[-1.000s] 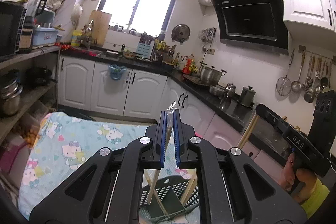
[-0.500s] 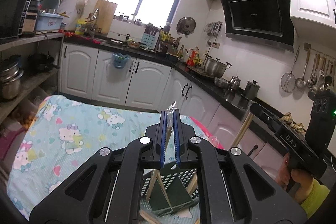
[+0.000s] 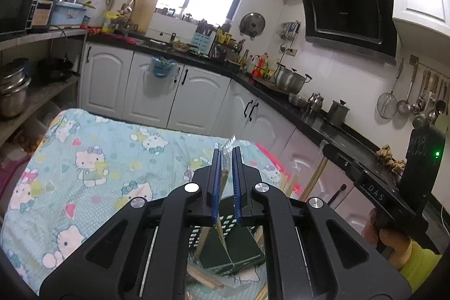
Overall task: Organize utensils
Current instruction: 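Lower the chopsticks into the caddy and open both grippers, then withdraw both open tools from the caddy toward the remaining chopsticks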
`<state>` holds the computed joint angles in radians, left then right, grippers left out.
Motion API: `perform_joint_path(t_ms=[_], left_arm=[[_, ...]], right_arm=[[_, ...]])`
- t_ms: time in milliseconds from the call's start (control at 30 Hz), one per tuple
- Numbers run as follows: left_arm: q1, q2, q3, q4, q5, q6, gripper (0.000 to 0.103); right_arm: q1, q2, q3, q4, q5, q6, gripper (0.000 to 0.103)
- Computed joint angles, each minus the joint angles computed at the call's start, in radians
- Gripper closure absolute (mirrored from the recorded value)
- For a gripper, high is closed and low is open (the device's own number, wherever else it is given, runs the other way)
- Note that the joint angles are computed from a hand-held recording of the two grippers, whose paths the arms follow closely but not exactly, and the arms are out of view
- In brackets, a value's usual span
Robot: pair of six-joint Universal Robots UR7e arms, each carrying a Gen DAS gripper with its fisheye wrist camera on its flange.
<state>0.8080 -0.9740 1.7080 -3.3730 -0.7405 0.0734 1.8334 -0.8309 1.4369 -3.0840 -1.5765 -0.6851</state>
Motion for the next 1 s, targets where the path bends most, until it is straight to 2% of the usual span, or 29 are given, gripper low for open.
perform_joint_path(t_ms=[300,367,467,533,600,733,900,1000], left_arm=[[0.004,-0.017,0.026,0.023,0.010,-0.046,0.099],[0.003,-0.022,0.033,0.022,0.011,-0.051,0.096],[0.000,-0.029,0.040,0.018,0.015,-0.062,0.081],[-0.003,-0.035,0.047,0.016,0.023,-0.070,0.080],[-0.007,-0.042,0.054,0.011,0.030,-0.077,0.067],[-0.019,-0.061,0.074,-0.010,0.041,-0.083,0.049],[-0.037,-0.083,0.097,-0.020,0.071,-0.100,0.018],[-0.046,-0.097,0.113,-0.020,0.099,-0.112,0.010]], right_arm=[[-0.007,-0.001,0.010,0.009,-0.044,0.026,0.098],[-0.009,-0.004,0.012,0.013,-0.049,0.029,0.097],[-0.012,-0.012,0.024,0.005,-0.055,0.031,0.087],[-0.014,-0.017,0.032,-0.002,-0.053,0.034,0.086],[-0.015,-0.023,0.038,0.000,-0.052,0.038,0.082],[-0.019,-0.036,0.053,-0.006,-0.048,0.042,0.078],[-0.019,-0.054,0.071,-0.005,-0.053,0.050,0.070],[-0.021,-0.070,0.089,-0.004,-0.051,0.046,0.064]])
